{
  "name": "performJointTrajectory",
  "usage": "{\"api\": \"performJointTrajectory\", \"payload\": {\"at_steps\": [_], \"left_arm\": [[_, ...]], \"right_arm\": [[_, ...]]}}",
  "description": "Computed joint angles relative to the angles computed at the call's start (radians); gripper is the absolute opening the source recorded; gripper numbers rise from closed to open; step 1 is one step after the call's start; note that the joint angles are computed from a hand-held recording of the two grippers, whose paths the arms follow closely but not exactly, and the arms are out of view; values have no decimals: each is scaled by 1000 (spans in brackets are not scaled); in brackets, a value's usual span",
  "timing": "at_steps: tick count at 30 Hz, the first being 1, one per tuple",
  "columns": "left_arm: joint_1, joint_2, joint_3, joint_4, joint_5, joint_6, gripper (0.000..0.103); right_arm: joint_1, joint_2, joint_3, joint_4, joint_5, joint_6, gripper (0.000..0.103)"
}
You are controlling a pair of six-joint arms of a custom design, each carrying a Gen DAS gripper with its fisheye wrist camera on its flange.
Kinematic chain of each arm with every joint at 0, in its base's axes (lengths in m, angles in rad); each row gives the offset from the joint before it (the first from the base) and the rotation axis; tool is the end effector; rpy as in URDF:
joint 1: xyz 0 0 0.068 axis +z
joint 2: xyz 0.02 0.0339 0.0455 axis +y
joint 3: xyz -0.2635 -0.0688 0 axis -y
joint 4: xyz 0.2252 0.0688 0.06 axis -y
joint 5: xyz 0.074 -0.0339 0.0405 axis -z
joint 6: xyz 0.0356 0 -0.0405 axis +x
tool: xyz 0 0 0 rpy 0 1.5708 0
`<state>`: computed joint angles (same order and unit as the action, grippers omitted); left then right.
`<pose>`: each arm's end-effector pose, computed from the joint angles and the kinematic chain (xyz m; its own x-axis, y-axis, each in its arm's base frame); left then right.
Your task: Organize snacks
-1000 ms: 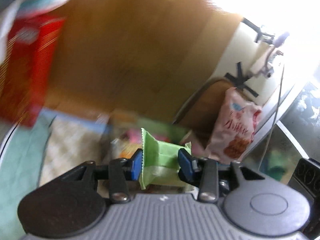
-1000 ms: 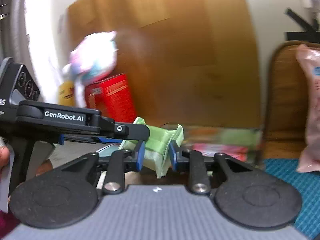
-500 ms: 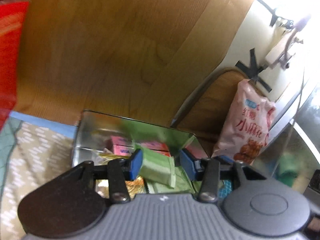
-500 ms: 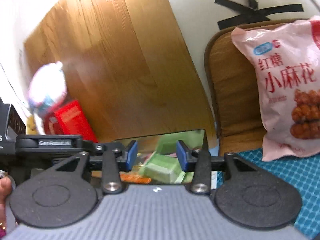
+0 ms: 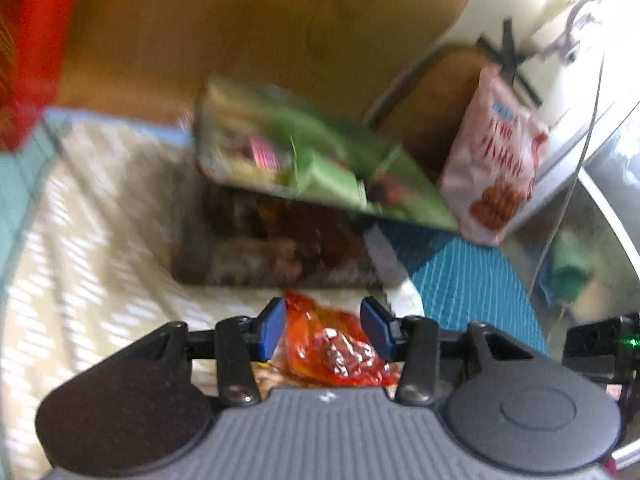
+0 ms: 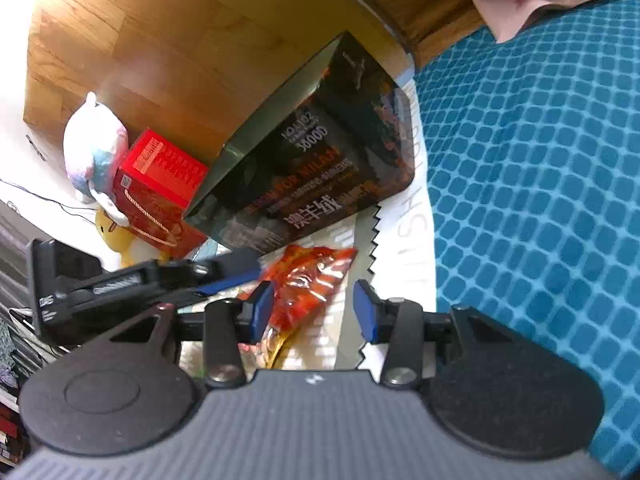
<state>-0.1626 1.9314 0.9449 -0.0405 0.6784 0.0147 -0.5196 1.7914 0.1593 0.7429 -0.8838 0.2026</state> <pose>0.3318 -0.0771 0.1183 -0.8378 0.1490 -0.5252 0.4588 0.7136 -0.5294 0.1739 -0.0678 0.0672 -0.6820 0.5371 -0.4963 0.0299 0.6986 0.7149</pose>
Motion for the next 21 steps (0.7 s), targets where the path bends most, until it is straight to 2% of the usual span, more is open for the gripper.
{"api": "performJointTrajectory", "payload": {"at_steps": [1,3,5,8,12,16,19,21], "left_arm": [[-10,28,25,-22,-1,-2,43],[-14,53,20,16,18,-15,44],[-15,48,6,22,42,-20,42],[-34,8,-60,88,1,-21,42],[-14,-29,-126,129,37,-25,42],[29,-61,-136,103,167,-30,42],[63,-134,-178,144,197,-47,48],[100,-163,-189,152,221,-55,56]], "right_arm": [[22,4,3,17,14,14,46],[75,19,5,48,40,32,34],[115,35,-31,145,60,76,33],[106,49,-52,188,39,46,29],[74,6,-58,142,-60,42,18],[34,-94,-89,141,-155,85,17],[-12,-172,-92,126,-235,133,13],[-32,-198,-86,128,-278,173,11]]}}
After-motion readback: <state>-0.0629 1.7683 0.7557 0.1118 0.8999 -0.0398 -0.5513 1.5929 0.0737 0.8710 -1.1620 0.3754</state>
